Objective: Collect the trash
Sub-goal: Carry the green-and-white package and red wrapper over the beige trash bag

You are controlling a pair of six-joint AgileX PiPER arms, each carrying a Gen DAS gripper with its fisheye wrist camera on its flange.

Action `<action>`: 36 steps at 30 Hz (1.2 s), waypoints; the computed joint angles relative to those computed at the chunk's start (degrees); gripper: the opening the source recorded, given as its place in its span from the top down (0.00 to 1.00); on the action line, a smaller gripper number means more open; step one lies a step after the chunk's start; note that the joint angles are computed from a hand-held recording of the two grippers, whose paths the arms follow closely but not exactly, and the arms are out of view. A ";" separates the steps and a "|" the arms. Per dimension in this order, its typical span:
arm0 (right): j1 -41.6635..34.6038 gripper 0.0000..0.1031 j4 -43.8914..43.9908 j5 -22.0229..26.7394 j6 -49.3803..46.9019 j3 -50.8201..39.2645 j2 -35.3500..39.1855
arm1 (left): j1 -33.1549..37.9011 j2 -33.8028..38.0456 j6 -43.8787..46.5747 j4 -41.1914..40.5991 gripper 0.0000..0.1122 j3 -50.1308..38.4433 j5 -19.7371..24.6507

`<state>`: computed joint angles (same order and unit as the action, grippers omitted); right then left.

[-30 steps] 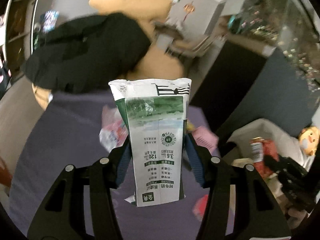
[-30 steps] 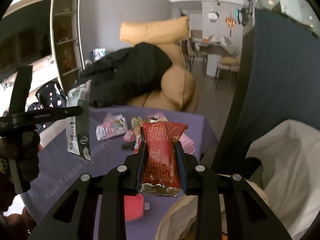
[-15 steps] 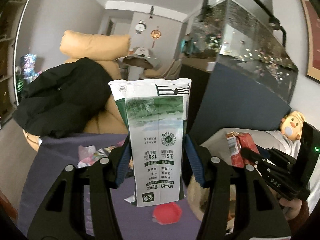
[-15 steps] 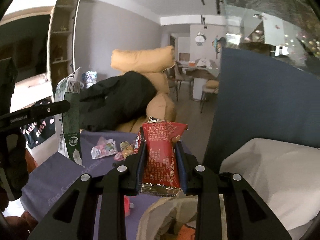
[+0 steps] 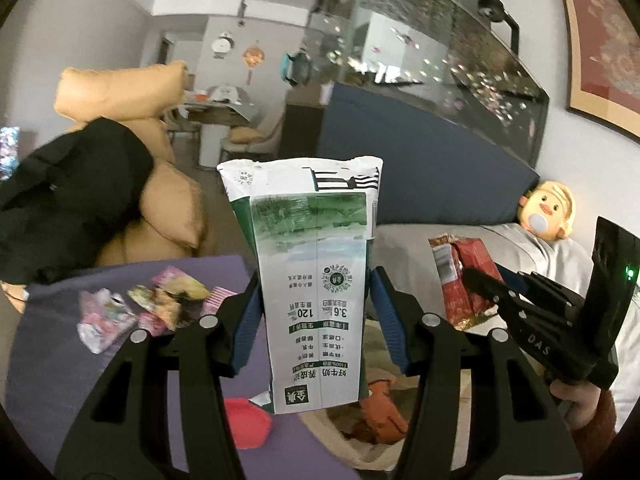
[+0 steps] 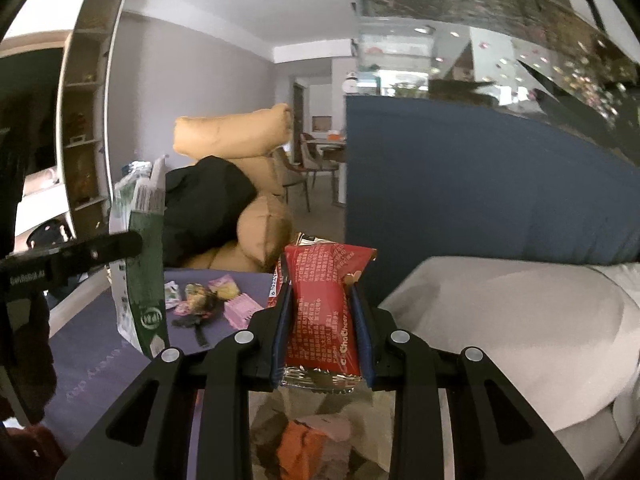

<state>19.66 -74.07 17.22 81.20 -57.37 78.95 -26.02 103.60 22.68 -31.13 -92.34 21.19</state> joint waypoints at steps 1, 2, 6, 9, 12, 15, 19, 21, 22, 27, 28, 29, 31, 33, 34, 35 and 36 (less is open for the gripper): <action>-0.64 0.73 -0.35 -0.32 0.57 0.44 -0.20 | -0.45 1.12 -0.13 -0.22 0.55 -1.04 0.60; -1.51 0.73 -0.68 -0.93 1.10 0.95 -0.33 | -0.69 2.12 0.41 -1.12 0.55 -1.72 1.29; -3.57 0.73 -4.93 -2.57 6.01 3.08 -0.47 | -1.94 6.22 3.20 -4.73 0.55 -2.90 2.45; -5.17 0.73 -9.31 -3.85 10.87 4.58 -0.07 | -2.04 9.50 5.26 -8.12 0.55 -3.85 4.21; -5.76 0.73 -10.70 -3.59 12.91 5.04 0.72 | -2.00 13.21 6.00 -9.54 0.55 -5.81 6.19; -7.80 0.73 -12.45 -5.13 15.35 5.85 1.41 | -1.69 15.47 7.13 -11.46 0.55 -6.28 6.88; -8.49 0.73 -14.63 -5.29 18.36 7.19 1.76 | -1.89 18.32 8.79 -13.01 0.55 -7.20 6.52; -8.99 0.73 -16.88 -5.60 20.95 7.78 2.16 | -2.18 20.07 7.74 -11.97 0.55 -8.59 6.86; -9.41 0.73 -18.23 -5.99 22.38 8.07 2.40 | -2.41 20.60 6.87 -11.05 0.55 -9.16 7.15; -10.42 0.73 -20.41 -7.13 25.03 8.24 3.92 | -3.58 22.41 6.65 -9.16 0.55 -9.62 10.30; -10.38 0.73 -21.21 -7.13 25.94 8.35 4.01 | -3.72 22.43 7.94 -10.16 0.55 -9.02 10.71; -10.23 0.73 -22.12 -6.99 26.99 8.36 4.20 | -3.64 22.50 9.15 -11.28 0.55 -8.54 10.85; -10.33 0.73 -22.13 -6.89 26.70 8.47 4.06 | -3.51 22.55 10.07 -12.79 0.55 -8.89 11.85; -10.11 0.73 -22.53 -5.81 26.63 8.55 3.66 | -2.91 21.24 13.24 -16.95 0.55 -8.68 11.41; -9.81 0.73 -22.11 -5.06 26.09 8.53 3.38 | -2.84 20.73 13.76 -17.66 0.55 -8.57 10.88; -9.79 0.73 -21.71 -4.60 25.52 8.47 3.10 | -2.67 19.96 14.43 -18.81 0.55 -8.53 10.06; -9.79 0.73 -21.78 -4.07 25.57 8.56 2.74 | -2.56 19.57 14.83 -19.90 0.55 -8.88 9.77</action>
